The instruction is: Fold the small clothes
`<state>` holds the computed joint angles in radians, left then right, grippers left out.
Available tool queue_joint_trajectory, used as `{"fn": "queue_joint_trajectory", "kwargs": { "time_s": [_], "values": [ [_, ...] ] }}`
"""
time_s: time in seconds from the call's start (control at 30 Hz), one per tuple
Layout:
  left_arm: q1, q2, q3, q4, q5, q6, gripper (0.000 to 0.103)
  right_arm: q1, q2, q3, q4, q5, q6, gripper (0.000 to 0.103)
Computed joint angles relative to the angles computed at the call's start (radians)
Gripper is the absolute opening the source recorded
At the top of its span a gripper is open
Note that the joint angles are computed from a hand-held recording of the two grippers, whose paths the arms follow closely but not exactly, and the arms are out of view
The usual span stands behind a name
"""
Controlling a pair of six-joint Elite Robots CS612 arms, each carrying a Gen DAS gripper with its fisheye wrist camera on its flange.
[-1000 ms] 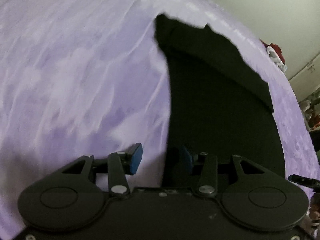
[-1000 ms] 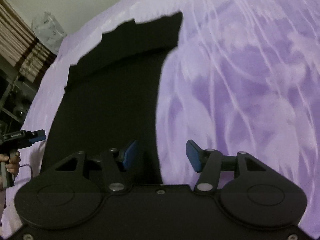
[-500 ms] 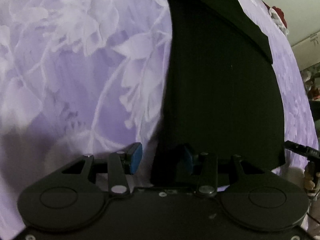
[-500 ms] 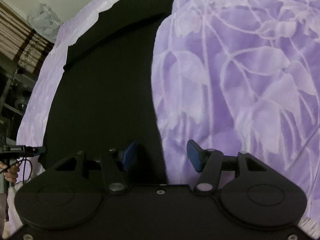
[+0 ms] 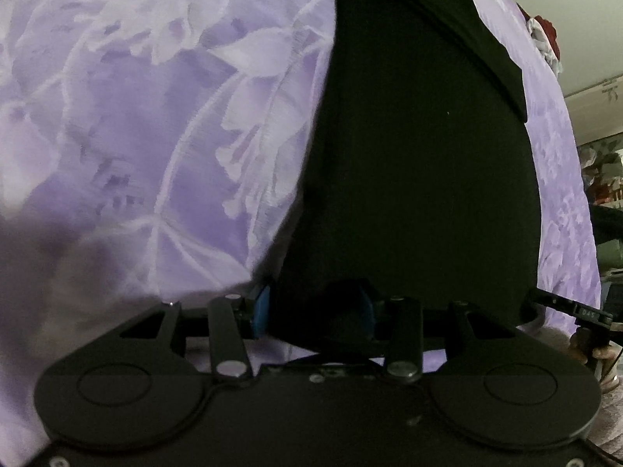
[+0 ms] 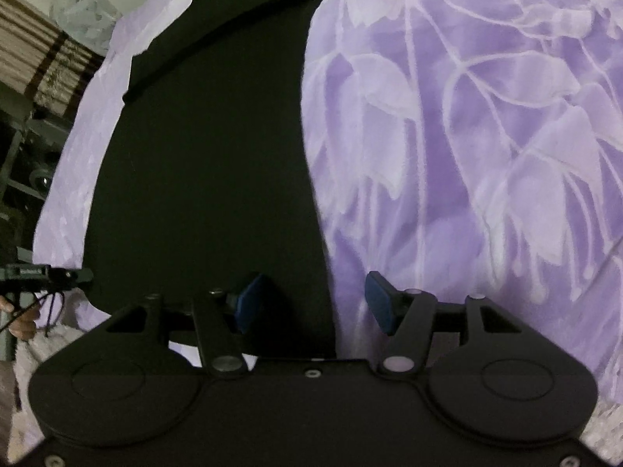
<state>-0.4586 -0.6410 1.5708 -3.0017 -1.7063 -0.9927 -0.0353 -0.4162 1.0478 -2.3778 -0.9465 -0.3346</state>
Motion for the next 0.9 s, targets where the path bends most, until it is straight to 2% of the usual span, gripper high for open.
{"fn": "queue_joint_trajectory", "kwargs": {
  "time_s": [0.17,0.23,0.3,0.37,0.43,0.5,0.53,0.67,0.9],
  "values": [
    [0.002,0.004,-0.009,0.004,-0.003,-0.002,0.039,0.014,-0.012,0.021,-0.033,-0.052,-0.030,0.053],
    [0.000,0.002,-0.009,0.007,0.001,0.010,0.033,0.019,-0.014,0.025,-0.042,-0.066,-0.044,0.053],
    [0.000,0.005,-0.013,0.007,-0.014,0.024,0.008,0.022,-0.017,0.028,-0.043,-0.072,-0.064,0.049],
    [0.002,0.014,-0.019,-0.016,-0.043,0.021,0.007,0.025,-0.018,0.031,-0.047,-0.079,-0.081,0.038],
    [-0.003,0.012,-0.027,0.004,-0.027,0.048,0.007,0.027,-0.017,0.028,-0.046,-0.076,-0.086,0.027],
    [-0.005,0.012,-0.031,0.010,-0.022,0.064,0.007,0.024,-0.015,0.023,-0.039,-0.065,-0.079,0.009],
    [-0.005,0.011,-0.030,0.005,-0.021,0.068,0.007,0.022,-0.014,0.019,-0.034,-0.056,-0.072,0.006],
    [0.003,0.013,-0.016,-0.072,-0.037,0.032,0.007,0.008,-0.008,0.007,-0.003,-0.001,-0.032,0.002],
    [0.018,0.017,0.004,-0.235,-0.052,-0.039,0.007,-0.019,-0.005,-0.016,0.066,0.151,0.013,0.000]
  ]
}}
